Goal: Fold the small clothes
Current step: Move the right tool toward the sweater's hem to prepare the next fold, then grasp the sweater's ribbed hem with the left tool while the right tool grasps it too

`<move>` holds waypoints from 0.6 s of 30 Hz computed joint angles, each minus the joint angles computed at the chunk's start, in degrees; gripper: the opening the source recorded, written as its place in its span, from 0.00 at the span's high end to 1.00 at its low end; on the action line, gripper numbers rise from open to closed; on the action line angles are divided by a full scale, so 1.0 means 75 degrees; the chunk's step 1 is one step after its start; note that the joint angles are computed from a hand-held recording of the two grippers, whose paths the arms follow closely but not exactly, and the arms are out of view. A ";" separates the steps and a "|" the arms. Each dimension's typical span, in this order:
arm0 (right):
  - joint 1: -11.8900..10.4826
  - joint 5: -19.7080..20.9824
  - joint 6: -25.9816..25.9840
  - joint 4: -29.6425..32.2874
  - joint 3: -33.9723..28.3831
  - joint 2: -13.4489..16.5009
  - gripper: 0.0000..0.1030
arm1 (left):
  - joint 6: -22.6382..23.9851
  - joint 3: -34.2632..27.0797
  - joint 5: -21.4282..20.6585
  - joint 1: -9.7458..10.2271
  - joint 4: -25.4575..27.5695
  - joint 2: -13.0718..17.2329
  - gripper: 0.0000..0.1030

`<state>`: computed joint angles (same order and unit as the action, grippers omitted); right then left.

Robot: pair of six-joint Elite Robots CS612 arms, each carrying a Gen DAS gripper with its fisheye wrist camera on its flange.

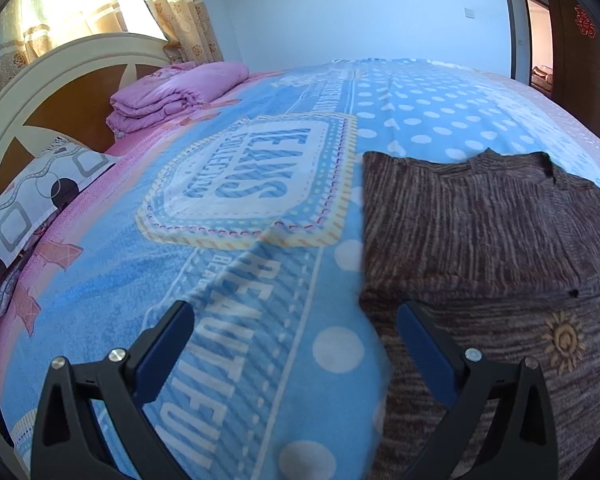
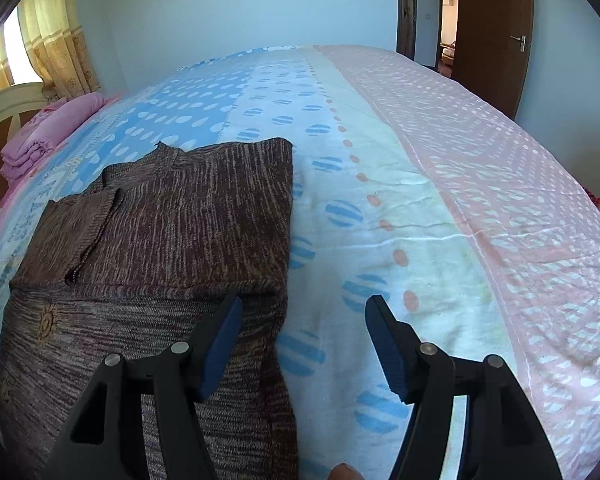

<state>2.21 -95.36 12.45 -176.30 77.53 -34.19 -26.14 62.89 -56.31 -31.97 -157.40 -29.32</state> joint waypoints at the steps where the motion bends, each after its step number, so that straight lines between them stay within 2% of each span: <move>1: 0.0009 0.0041 -0.0009 -0.0010 0.0060 -0.0034 0.37 | -0.0030 0.0061 -0.0025 -0.0007 -0.0010 -0.0035 0.00; 8: 0.0093 0.0270 -0.0244 -0.0211 0.0728 -0.0379 0.37 | 0.0013 0.0871 -0.0437 -0.0070 -0.0602 -0.0455 0.00; 18: 0.0214 0.0486 -0.0674 -0.0454 0.1866 -0.0882 0.36 | 0.0460 0.2184 -0.0640 -0.0306 -0.1261 -0.1053 0.00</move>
